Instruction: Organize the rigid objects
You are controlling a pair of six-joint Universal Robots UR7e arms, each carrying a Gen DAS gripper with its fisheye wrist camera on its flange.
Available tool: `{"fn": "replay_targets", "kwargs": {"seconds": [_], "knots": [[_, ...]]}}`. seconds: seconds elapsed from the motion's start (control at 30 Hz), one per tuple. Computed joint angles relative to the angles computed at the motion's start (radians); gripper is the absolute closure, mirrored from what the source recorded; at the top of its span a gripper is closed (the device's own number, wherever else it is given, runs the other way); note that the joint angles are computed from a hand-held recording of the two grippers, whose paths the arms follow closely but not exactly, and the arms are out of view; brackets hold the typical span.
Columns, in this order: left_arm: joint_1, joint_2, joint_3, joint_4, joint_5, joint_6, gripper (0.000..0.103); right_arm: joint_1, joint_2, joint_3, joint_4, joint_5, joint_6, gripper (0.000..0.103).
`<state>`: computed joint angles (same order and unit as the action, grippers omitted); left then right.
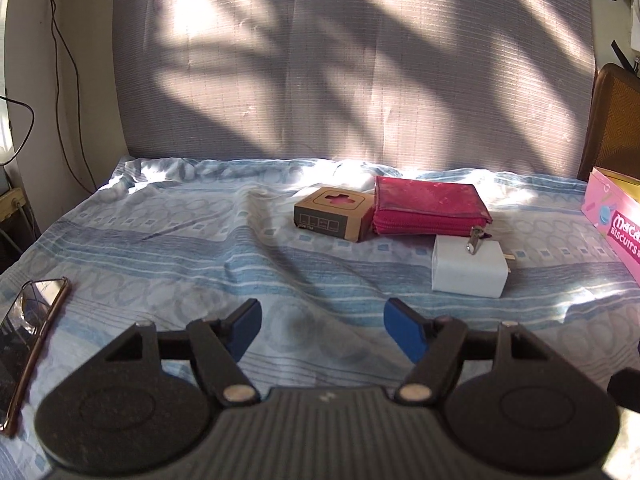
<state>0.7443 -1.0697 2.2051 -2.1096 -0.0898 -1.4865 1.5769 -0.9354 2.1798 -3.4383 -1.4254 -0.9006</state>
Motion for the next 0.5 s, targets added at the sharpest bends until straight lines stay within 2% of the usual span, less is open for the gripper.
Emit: {"fn": "replay_targets", "kwargs": {"seconds": [0.1, 0.3, 0.5], "knots": [[0.006, 0.023, 0.029, -0.22, -0.003, 0.159, 0.034, 0.008, 0.013, -0.005, -0.004, -0.013, -0.006, 0.048], [0.005, 0.047, 0.063, -0.446, 0.005, 0.289, 0.033, 0.032, 0.057, -0.048, -0.004, -0.05, -0.011, 0.048], [0.012, 0.081, 0.089, -0.743, -0.016, 0.47, 0.033, 0.084, 0.134, -0.14, 0.018, -0.082, -0.003, 0.047]]}}
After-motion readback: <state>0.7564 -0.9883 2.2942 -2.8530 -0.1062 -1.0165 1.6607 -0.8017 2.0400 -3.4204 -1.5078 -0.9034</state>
